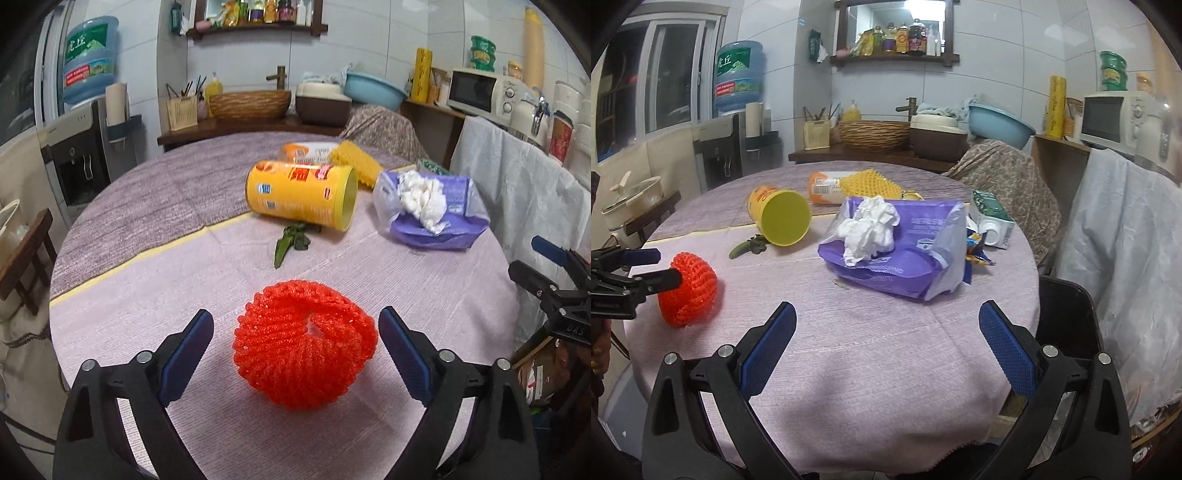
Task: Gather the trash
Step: 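Grasp the red foam net with the left tool while the right tool grasps the crumpled tissue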
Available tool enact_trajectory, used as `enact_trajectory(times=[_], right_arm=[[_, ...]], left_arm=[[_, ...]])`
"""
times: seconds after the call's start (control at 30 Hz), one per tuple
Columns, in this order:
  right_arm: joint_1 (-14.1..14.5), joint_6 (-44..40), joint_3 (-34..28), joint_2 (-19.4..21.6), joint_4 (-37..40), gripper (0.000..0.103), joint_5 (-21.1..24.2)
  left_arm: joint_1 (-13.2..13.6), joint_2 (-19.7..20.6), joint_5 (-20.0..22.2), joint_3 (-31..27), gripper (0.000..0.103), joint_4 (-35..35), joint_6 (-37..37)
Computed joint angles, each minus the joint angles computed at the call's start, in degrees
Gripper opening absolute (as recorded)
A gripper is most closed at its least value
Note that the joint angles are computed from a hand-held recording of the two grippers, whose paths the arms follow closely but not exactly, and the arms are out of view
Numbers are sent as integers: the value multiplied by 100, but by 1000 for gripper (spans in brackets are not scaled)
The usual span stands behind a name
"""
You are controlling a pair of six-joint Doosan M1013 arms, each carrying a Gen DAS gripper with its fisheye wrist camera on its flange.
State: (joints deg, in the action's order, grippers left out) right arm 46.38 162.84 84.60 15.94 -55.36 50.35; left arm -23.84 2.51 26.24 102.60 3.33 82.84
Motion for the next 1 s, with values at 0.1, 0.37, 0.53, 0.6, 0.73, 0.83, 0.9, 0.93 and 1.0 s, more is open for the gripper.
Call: enact_trajectory(times=[0.1, 0.37, 0.53, 0.6, 0.73, 0.83, 0.9, 0.93, 1.0], right_arm=[[-55, -187, -105, 72, 113, 98, -16], [-355, -431, -322, 172, 689, 86, -396], [-621, -1142, -705, 388, 1574, 72, -559], [-692, -1376, -884, 495, 1814, 69, -504], [-773, -1714, -1273, 757, 2153, 61, -133], [-821, -1844, -1413, 899, 2341, 39, 27], [-826, -1830, -1398, 923, 2355, 25, -11], [-819, -1827, -1375, 918, 2329, 23, -71], [-801, -1771, -1320, 894, 2257, 16, -202]], left_arm=[[35, 94, 243, -96, 66, -161, 121], [164, 164, 333, -168, 18, -593, 81], [154, 192, 331, -235, 14, -696, 265], [138, 203, 329, -253, 14, -725, 306], [132, 210, 290, -266, 13, -845, 432], [134, 198, 249, -264, 12, -896, 495], [136, 181, 224, -258, 12, -921, 521], [140, 176, 215, -258, 12, -929, 529], [140, 164, 171, -257, 12, -902, 478]])
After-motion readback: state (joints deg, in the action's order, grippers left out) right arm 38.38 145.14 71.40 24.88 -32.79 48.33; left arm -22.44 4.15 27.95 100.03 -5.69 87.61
